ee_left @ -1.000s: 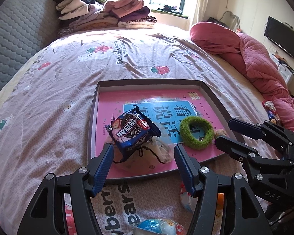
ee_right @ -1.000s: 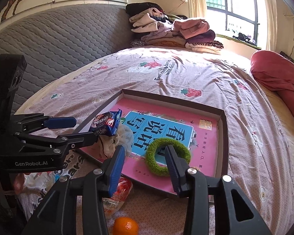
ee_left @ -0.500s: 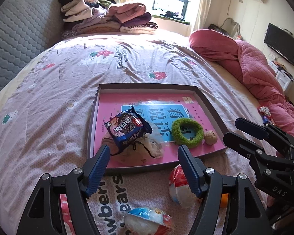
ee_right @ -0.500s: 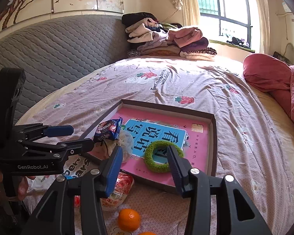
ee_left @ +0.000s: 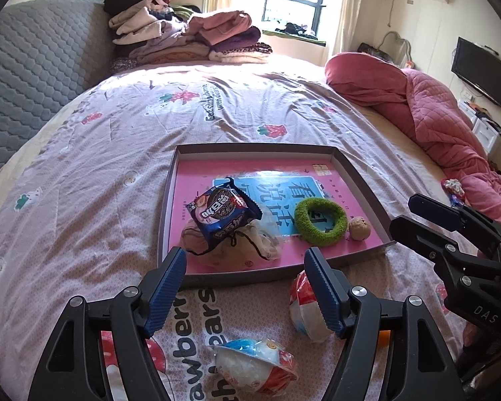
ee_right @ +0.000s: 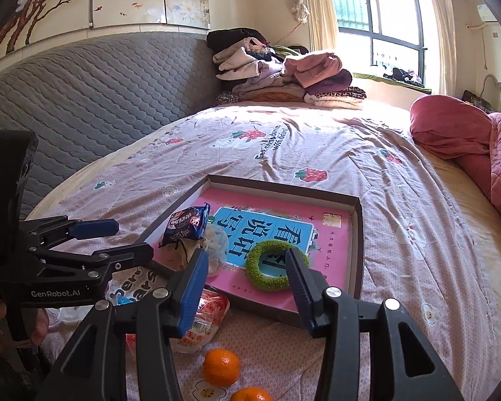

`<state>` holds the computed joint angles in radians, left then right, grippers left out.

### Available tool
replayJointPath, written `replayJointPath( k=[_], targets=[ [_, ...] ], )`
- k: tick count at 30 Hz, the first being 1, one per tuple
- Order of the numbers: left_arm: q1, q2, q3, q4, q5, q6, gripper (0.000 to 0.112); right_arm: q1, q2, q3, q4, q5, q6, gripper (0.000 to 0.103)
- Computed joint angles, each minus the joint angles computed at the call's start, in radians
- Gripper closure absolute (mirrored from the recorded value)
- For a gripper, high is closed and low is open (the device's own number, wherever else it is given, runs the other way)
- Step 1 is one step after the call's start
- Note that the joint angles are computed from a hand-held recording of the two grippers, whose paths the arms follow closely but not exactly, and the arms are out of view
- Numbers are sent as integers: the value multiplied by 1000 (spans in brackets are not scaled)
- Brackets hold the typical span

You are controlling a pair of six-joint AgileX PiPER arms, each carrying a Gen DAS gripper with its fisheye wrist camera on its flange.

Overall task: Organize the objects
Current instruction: 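Withdraw both open tools from the box toward the wrapped toys and oranges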

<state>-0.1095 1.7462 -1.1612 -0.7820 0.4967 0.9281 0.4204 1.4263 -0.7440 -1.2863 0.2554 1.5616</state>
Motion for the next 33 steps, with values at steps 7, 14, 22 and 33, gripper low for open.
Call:
replayJointPath(
  k=[7, 14, 22, 33],
  targets=[
    [25, -41, 60, -42, -24, 52, 38, 15, -31, 20, -19, 13, 19, 55],
    [29, -67, 104, -58, -24, 81, 38, 23, -65, 42, -27, 22, 34, 54],
    [31, -110, 149, -65, -16, 91, 38, 59, -92, 66, -29, 46, 43, 54],
    [43, -157, 186, -43, -5, 69, 38, 96, -124, 94, -27, 58, 46, 54]
  ],
)
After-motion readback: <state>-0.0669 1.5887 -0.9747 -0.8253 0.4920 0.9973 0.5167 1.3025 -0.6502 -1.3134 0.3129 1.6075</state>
